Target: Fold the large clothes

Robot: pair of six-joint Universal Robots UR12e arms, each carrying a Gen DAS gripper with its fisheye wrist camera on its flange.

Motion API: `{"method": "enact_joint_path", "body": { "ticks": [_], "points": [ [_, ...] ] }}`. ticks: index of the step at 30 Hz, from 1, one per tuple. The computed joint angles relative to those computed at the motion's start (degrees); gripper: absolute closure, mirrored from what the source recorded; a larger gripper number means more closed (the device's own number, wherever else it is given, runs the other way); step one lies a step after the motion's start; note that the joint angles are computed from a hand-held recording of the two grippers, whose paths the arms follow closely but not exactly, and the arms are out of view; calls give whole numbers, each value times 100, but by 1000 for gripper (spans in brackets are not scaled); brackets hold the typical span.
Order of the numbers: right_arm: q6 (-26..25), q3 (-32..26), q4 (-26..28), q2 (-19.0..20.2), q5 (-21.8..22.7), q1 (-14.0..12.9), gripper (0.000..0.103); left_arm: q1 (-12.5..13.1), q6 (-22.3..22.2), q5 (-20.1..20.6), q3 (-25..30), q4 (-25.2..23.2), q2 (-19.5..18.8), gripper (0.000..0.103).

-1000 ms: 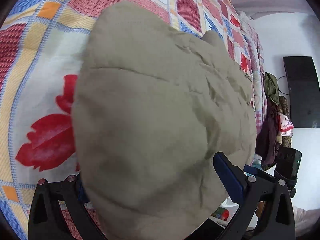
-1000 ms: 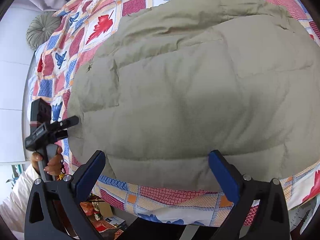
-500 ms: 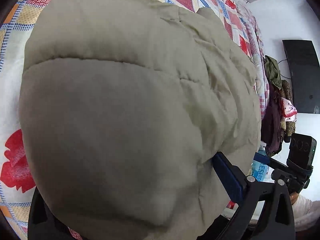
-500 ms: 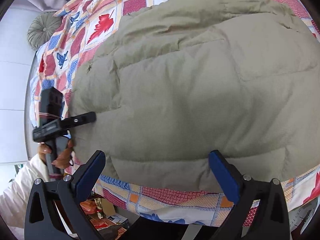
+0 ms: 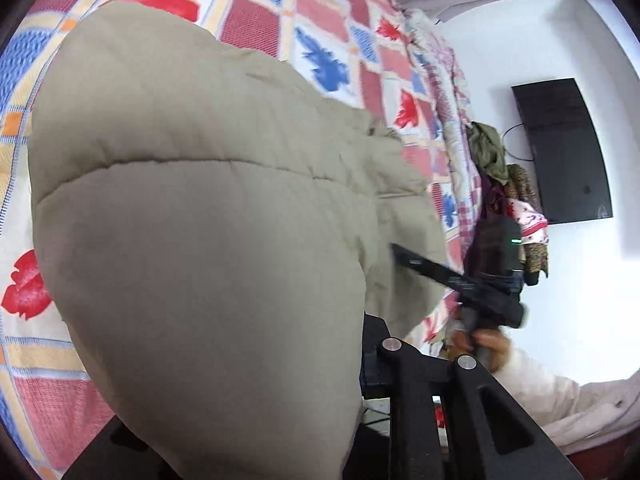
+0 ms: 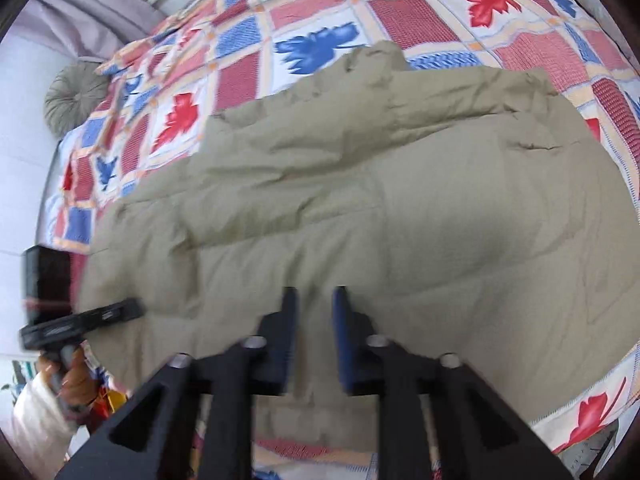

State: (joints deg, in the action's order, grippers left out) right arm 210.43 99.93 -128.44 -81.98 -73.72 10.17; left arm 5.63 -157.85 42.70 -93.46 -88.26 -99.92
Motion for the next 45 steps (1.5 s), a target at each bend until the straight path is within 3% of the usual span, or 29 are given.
{"method": "enact_joint_path", "body": {
  "ticks": [4, 7, 15, 19, 21, 24, 26, 28, 31, 34, 42, 43, 45],
  "points": [
    [-272, 29, -302, 194, -25, -11, 89, -244, -203, -143, 203, 69, 118, 78],
    [-123, 103, -611, 327, 262, -106, 90, -564, -551, -70, 422, 264, 116, 78],
    [288, 326, -1277, 612, 1196, -420, 101, -1512, -1647, 957, 878, 961, -108, 77],
    [448, 428, -1420, 660, 1708, -573, 103, -1784, -1812, 1307, 1116, 1037, -262, 77],
    [418, 448, -1249, 598, 1935, -679, 103, -1899, -1760, 1492, 1261, 924, -343, 77],
    [274, 592, -1169, 300, 1973, -858, 99, -2113, -1796, 1702, 1468, 848, -500, 74],
    [284, 809, -1300, 2, 1874, -1002, 99, -2129, -1704, 1543, 1451, 787, -525, 50],
    [404, 1090, -1380, -346, 1738, -1170, 99, -2155, -1588, 1211, 1431, 777, -597, 38],
    [620, 1460, -1411, -780, 1523, -1365, 99, -2239, -1121, 659, 1391, 764, -791, 37],
    [857, 1830, -1450, -1154, 1442, -1565, 99, -2281, -468, 91, 1495, 160, -1092, 37],
    [1210, 2218, -1097, -1766, 1190, -1686, 98, -2422, -390, 151, 1530, 183, -1340, 37],
    [1250, 2234, -1061, -1858, 1139, -1676, 95, -2438, -401, 190, 1557, 189, -1345, 37],
    [1339, 2314, -1065, -2084, 1113, -1685, 67, -2467, -418, 275, 1600, 223, -1352, 37]
  ]
}}
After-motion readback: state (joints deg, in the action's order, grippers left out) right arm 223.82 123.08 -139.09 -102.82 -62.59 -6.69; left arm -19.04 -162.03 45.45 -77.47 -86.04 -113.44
